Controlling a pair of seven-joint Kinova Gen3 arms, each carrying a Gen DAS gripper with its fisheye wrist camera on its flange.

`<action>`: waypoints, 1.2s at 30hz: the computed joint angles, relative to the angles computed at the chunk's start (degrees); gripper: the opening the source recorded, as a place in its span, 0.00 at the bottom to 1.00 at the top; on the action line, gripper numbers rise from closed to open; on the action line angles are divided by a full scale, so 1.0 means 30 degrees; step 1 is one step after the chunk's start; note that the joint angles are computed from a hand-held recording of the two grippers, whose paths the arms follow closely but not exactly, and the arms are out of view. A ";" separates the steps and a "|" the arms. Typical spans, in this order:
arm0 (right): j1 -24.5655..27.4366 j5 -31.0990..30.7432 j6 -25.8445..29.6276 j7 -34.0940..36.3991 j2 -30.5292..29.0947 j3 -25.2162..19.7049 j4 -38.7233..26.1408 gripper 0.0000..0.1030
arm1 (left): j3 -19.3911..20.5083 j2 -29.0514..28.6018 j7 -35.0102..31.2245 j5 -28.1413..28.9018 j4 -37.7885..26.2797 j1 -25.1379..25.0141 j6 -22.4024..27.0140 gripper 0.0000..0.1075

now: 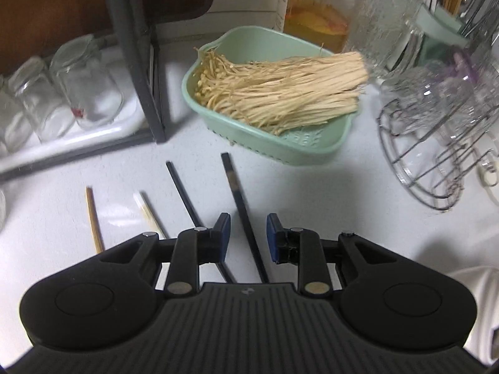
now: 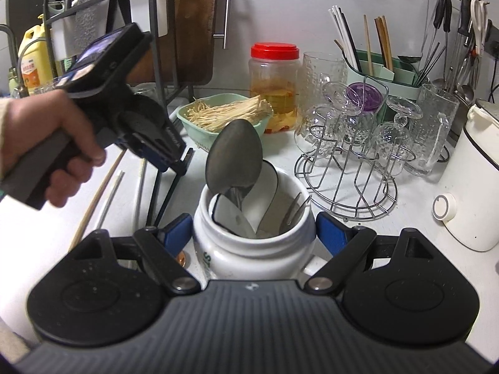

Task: Organize utensils
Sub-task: 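Move the left gripper to the black chopsticks and grasp one, then lift the black chopstick with the left gripper toward the mug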

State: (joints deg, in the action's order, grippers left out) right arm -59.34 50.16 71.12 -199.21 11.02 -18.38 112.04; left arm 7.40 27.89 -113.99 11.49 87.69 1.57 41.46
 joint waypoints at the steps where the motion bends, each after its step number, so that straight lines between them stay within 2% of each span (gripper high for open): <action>1: 0.0009 0.0024 -0.0002 -0.0068 0.0033 0.0020 0.0006 0.85 | -0.0213 0.0158 0.0331 -0.0317 -0.0320 0.0322 0.0242 0.27; 5: -0.0019 -0.0008 0.0130 -0.0072 0.0171 0.0071 -0.0152 0.85 | -0.1014 0.0598 0.1860 -0.1827 -0.1081 0.1595 0.0436 0.27; 16: 0.0172 0.0188 -0.0357 0.0321 0.0123 0.0174 -0.0056 0.85 | -0.1940 0.1984 0.4316 -0.5480 -0.3883 0.3558 0.2868 0.25; 18: 0.0198 0.0259 -0.0453 0.0412 0.0111 0.0171 -0.0004 0.85 | -0.1789 0.2214 0.4327 -0.5575 -0.4283 0.3468 0.3231 0.13; 22: 0.0342 0.0308 -0.0738 0.0607 -0.0001 0.0194 0.0094 0.85 | -0.1924 0.2204 0.4623 -0.6187 -0.4249 0.3758 0.2964 0.08; 29: 0.0638 0.0371 -0.1264 0.1111 -0.0203 0.0183 0.0295 0.86 | -0.1178 0.1022 0.3689 -0.5254 -0.2780 0.2785 0.1693 0.06; 33: 0.0786 0.0434 -0.1472 0.1259 -0.0164 0.0227 0.0285 0.86 | -0.0537 -0.0299 0.2365 -0.3965 -0.1366 0.1787 0.0430 0.06; 36: 0.0841 0.0524 -0.1624 0.1338 -0.0177 0.0239 0.0354 0.85 | 0.0207 -0.1335 0.1061 -0.1999 -0.0462 0.0501 0.0037 0.06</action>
